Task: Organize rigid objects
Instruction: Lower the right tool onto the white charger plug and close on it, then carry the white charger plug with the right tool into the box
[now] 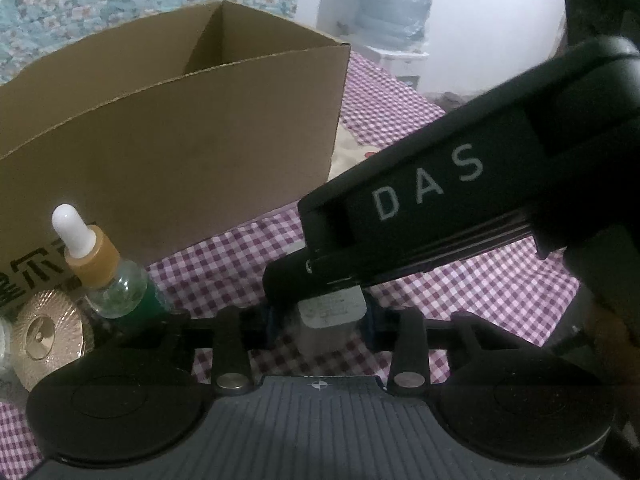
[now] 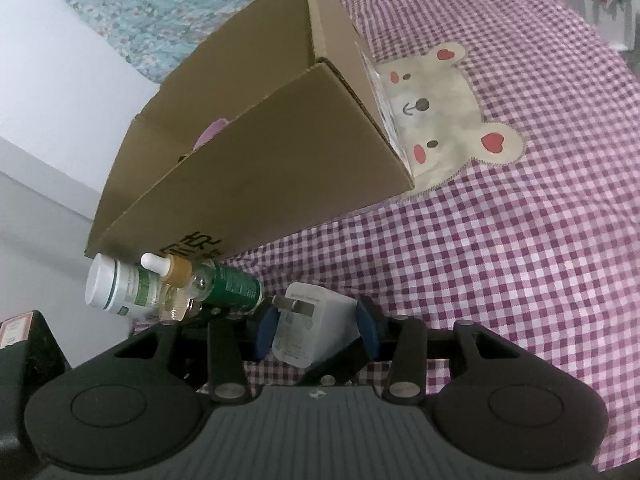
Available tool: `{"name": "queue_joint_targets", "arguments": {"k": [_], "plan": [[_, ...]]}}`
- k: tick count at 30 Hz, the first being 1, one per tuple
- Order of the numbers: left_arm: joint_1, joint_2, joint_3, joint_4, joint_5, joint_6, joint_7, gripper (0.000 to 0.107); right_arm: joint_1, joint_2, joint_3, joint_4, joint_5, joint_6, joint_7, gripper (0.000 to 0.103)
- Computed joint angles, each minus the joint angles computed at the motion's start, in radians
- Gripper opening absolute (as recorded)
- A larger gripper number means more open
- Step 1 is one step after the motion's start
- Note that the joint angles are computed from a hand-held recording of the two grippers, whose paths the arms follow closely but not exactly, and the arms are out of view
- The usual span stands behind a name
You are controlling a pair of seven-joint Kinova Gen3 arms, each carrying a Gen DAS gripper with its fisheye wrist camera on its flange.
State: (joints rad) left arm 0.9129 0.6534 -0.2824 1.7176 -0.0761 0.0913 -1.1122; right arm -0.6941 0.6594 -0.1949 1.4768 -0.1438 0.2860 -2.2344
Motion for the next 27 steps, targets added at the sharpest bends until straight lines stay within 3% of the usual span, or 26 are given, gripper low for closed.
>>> {"name": "queue_joint_targets", "arguments": {"k": [9, 11, 13, 19, 22, 27], "plan": [[0.053, 0.011, -0.054, -0.009, -0.004, 0.005, 0.023, 0.030, -0.060, -0.027, 0.061, 0.030, 0.040, -0.023, -0.051, 0.039], [0.078, 0.007, -0.082, -0.006, -0.001, 0.012, 0.040, 0.026, -0.074, -0.038, 0.073, 0.040, 0.052, -0.027, -0.061, 0.034], [0.060, -0.001, -0.067, 0.002, -0.003, 0.007, 0.046, 0.026, -0.090, -0.049, 0.088, 0.050, 0.066, -0.029, -0.074, 0.024], [0.083, -0.005, -0.088, 0.020, -0.007, -0.003, 0.059, 0.026, -0.069, -0.071, 0.064, 0.082, 0.058, -0.037, -0.083, 0.023], [0.115, -0.017, -0.124, 0.047, 0.000, -0.032, 0.069, 0.026, -0.061, -0.082, 0.050, 0.109, 0.054, -0.066, -0.086, 0.023], [0.197, -0.037, -0.208, 0.086, 0.035, -0.070, 0.049, 0.026, -0.109, -0.118, 0.096, 0.136, 0.068, -0.091, -0.111, 0.023]]}}
